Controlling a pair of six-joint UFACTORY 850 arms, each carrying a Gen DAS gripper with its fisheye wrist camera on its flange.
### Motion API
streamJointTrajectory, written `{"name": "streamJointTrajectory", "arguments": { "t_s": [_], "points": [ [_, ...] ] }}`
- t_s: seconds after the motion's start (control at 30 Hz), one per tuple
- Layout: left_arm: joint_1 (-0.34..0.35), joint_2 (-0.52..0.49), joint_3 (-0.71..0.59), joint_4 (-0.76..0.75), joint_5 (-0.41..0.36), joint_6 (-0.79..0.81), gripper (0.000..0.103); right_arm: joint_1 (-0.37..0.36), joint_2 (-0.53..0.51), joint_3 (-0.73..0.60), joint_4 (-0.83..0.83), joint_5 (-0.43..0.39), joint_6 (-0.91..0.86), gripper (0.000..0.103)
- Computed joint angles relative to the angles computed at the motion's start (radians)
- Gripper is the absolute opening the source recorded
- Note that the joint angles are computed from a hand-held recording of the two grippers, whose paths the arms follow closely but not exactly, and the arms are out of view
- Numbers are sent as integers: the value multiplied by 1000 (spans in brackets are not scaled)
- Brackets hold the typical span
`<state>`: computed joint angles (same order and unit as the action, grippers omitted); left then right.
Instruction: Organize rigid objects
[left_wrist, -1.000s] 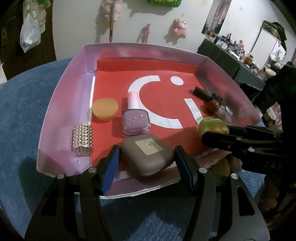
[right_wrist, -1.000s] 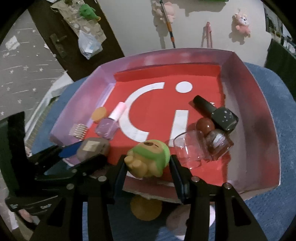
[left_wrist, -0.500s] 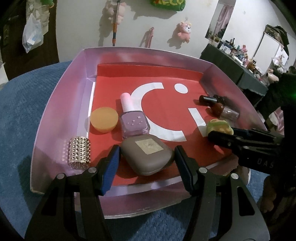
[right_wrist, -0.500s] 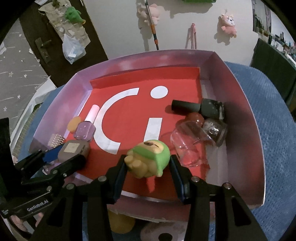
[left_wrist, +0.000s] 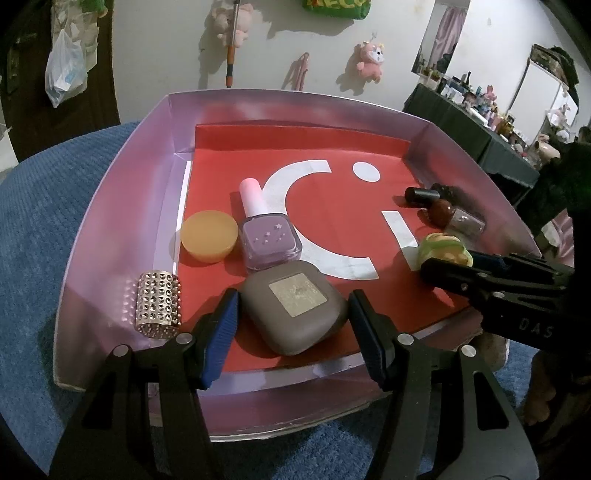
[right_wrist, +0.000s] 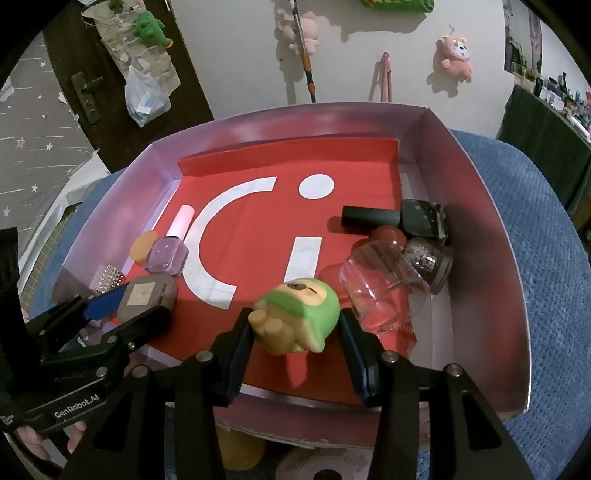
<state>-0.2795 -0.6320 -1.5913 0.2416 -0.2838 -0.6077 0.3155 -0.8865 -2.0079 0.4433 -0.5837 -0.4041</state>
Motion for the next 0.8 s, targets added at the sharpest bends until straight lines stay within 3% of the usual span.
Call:
{"name": "streamJointTrajectory", "arguments": {
  "t_s": [0.27,0.8],
  "points": [
    [-2,-7,-10,55,-20,-55,59,-3,-6,-9,19,-11,-6,50],
    [1,7,6,6,-7,-17,60,-7,16,24,117,-5,-85,52]
  ]
}}
